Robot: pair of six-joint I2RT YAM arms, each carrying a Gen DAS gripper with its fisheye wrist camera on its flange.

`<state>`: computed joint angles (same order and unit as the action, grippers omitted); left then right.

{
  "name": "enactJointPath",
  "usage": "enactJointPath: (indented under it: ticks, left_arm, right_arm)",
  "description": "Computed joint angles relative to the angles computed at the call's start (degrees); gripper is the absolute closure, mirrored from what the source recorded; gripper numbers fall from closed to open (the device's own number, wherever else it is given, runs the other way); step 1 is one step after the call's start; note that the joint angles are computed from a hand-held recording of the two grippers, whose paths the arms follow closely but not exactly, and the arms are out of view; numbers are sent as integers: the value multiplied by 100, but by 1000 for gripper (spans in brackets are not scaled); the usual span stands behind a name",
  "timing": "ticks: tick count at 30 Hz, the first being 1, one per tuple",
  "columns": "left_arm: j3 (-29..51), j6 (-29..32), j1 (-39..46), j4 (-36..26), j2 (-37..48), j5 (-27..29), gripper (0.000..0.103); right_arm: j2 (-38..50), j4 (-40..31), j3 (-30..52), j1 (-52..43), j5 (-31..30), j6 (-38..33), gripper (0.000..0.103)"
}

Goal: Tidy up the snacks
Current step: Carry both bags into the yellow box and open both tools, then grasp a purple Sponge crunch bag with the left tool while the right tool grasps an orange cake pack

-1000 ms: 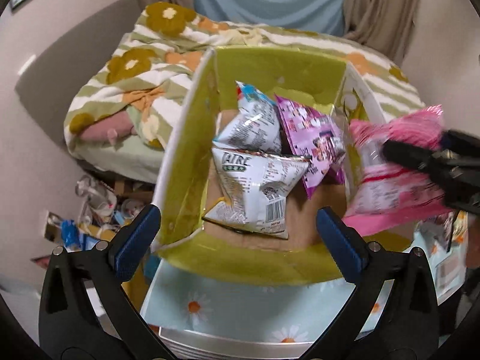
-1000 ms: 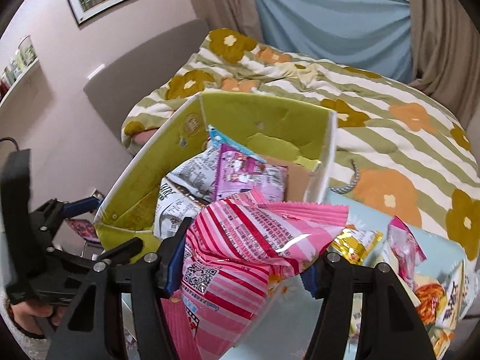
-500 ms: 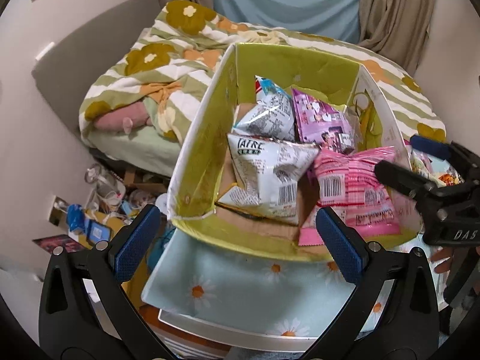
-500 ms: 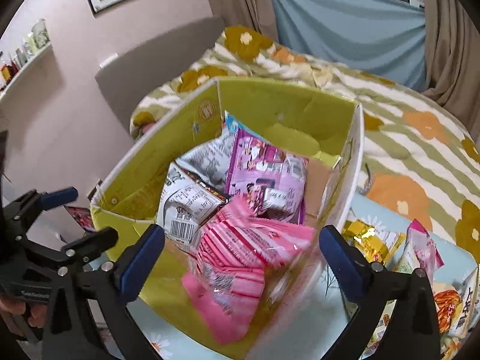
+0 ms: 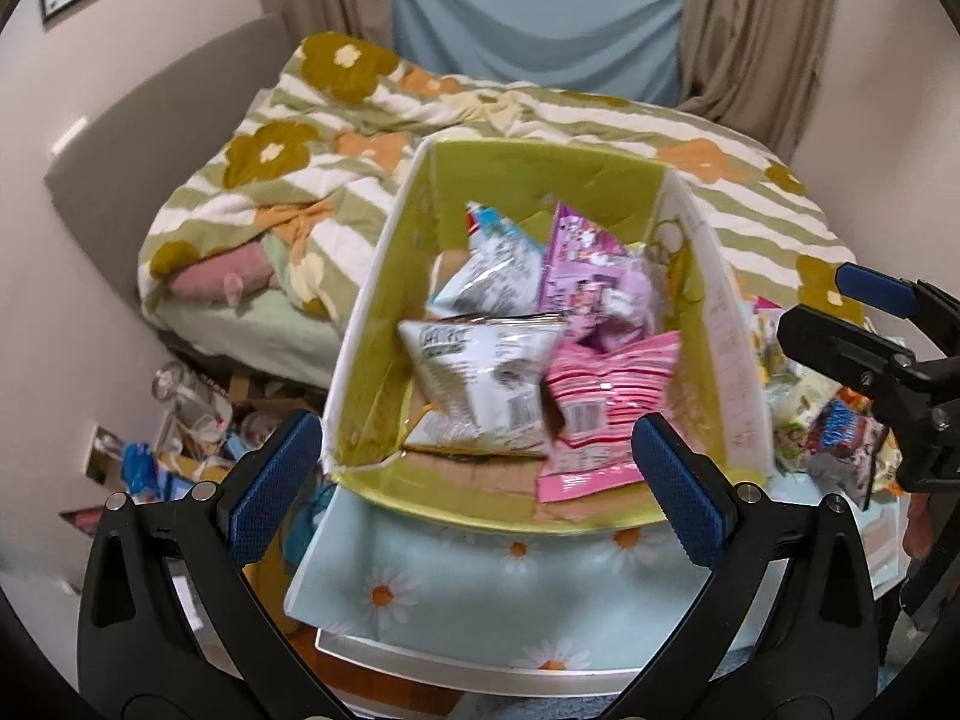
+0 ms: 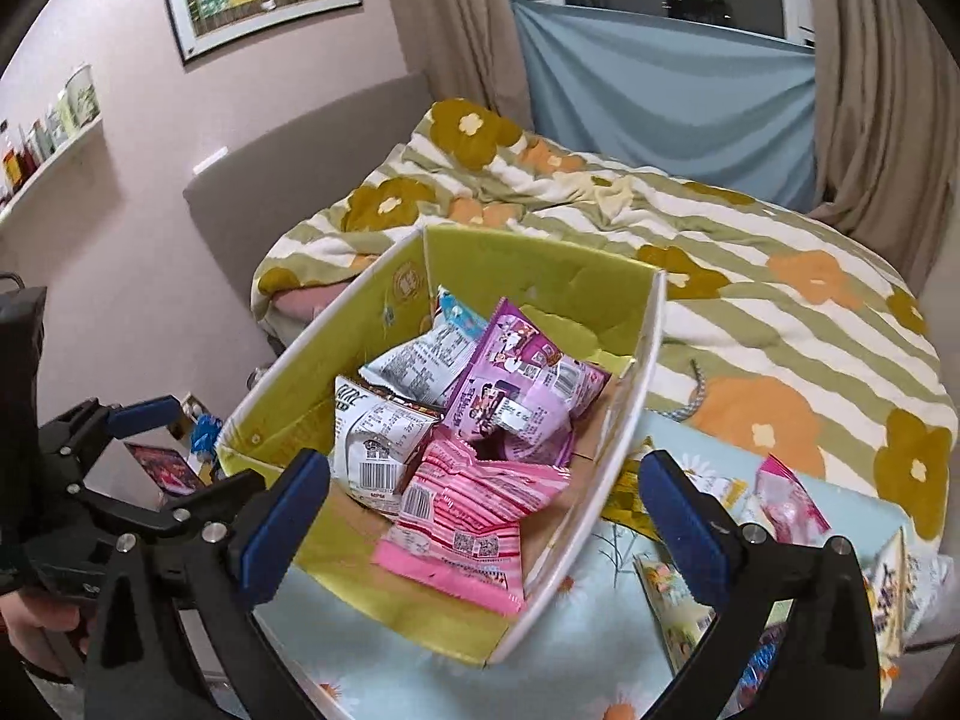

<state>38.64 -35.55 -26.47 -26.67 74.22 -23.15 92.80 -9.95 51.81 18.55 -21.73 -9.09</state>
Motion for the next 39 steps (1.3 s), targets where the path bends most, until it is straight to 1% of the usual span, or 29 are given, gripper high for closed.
enactJointPath:
  ticks: [5, 10, 13, 16, 19, 22, 24, 27, 30, 33, 35, 39]
  left_arm:
    - [367, 272, -261, -49, 99, 100, 0]
    - [734, 703, -537, 301, 530, 425, 0]
    - [966, 902, -807, 572, 902, 638, 0]
    - [1246, 1036, -1107, 756, 1312, 820, 0]
    - [1581, 1040, -1479, 877, 1745, 921, 0]
    - [1996, 987, -1845, 888, 2193, 996, 0]
    - [2290, 940, -2077, 874, 2512, 996, 0]
    - [2808, 806, -2375, 812, 3067, 942, 0]
    - [3459, 526, -2636, 617, 3718, 838, 0]
    - [3818, 156, -2734, 561, 4157, 948, 0]
    - [4176, -17, -2834, 479, 4582, 929, 0]
    - [4995, -122, -3089, 255, 5431, 484, 0]
  right_arm:
    - [-655, -211, -241, -270, 144, 136, 0]
    - [-1388, -553, -477, -797, 308, 411, 0]
    - [-1875, -736, -679, -1281, 380, 523, 0]
    - [-2279, -1008, -825, -1848, 503, 484, 0]
    - [-2530, -1227, -937, -2533, 525, 329, 0]
    - [-2620, -1421, -990, -3309, 363, 39, 0]
    - [-2542, -1523, -964, -3906, 127, -224, 0]
    - [-2305, -1580, -904, -4536, -130, -586, 0]
    - [-1774, -1517, -779, -5097, -396, -1081, 0]
    - [-1363, -1395, -722, -5441, -548, -1512, 0]
    - [-959, -1124, -709, -5656, -630, -1826, 0]
    - [-179, -581, -694, -5911, -757, -2286, 0]
